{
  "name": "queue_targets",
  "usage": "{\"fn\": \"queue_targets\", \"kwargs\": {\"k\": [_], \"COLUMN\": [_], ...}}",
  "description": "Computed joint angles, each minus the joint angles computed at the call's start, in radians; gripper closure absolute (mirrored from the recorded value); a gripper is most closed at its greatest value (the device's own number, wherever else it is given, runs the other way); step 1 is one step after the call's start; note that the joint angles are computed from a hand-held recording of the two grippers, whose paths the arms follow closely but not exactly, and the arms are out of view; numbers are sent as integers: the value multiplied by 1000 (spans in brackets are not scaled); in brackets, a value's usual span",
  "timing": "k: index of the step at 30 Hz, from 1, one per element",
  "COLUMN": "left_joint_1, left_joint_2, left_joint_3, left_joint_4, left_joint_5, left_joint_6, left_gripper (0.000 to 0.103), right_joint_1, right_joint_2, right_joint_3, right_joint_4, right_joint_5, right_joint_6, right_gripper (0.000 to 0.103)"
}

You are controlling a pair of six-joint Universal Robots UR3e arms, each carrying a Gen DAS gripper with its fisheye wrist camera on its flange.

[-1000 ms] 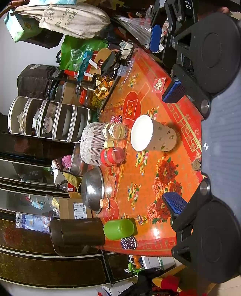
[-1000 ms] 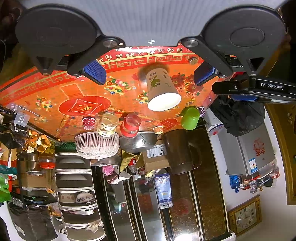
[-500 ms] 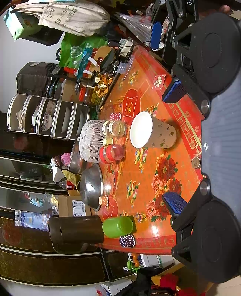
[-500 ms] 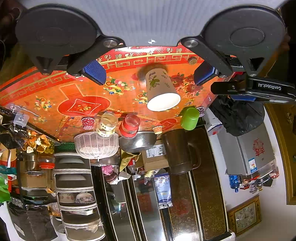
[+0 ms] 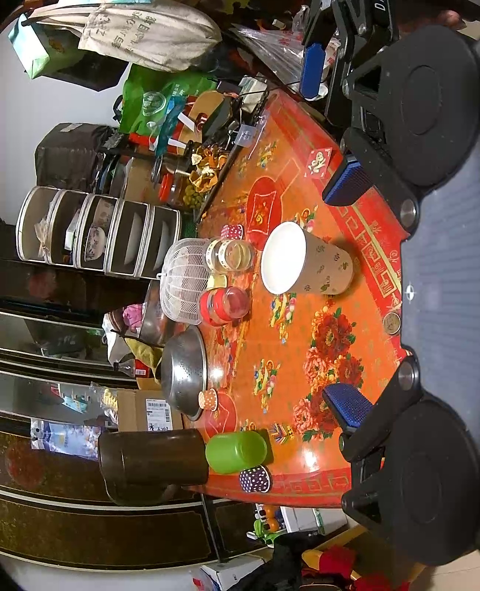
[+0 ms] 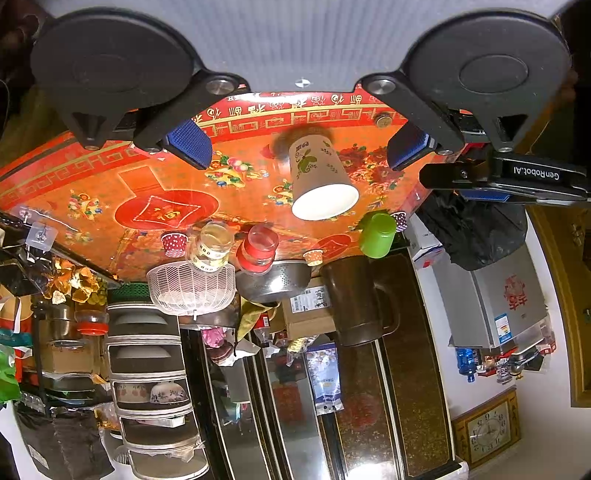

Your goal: Flip cup upright

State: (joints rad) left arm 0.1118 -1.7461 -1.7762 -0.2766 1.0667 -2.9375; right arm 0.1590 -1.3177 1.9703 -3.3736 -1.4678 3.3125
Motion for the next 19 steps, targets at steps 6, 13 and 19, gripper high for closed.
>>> {"fn": "queue_targets", "kwargs": {"k": [6,13,19], "left_joint_1": [0,-6,-9], "left_joint_2": [-1,0,4], "left_joint_3": [0,0,-6], "left_joint_4": [3,13,18], "left_joint_5": [-1,11,10], "left_joint_6": [1,-7,-6], "left_gripper": [0,0,0], "right_joint_1": [-1,1,3], "right_joint_2": [1,4,6], "right_joint_3": [1,-2,-2], "right_joint_4": [-2,-2,-5], "right_joint_5": [3,1,1], "right_joint_6": [-2,-2,-2], "right_gripper": [1,1,1]}}
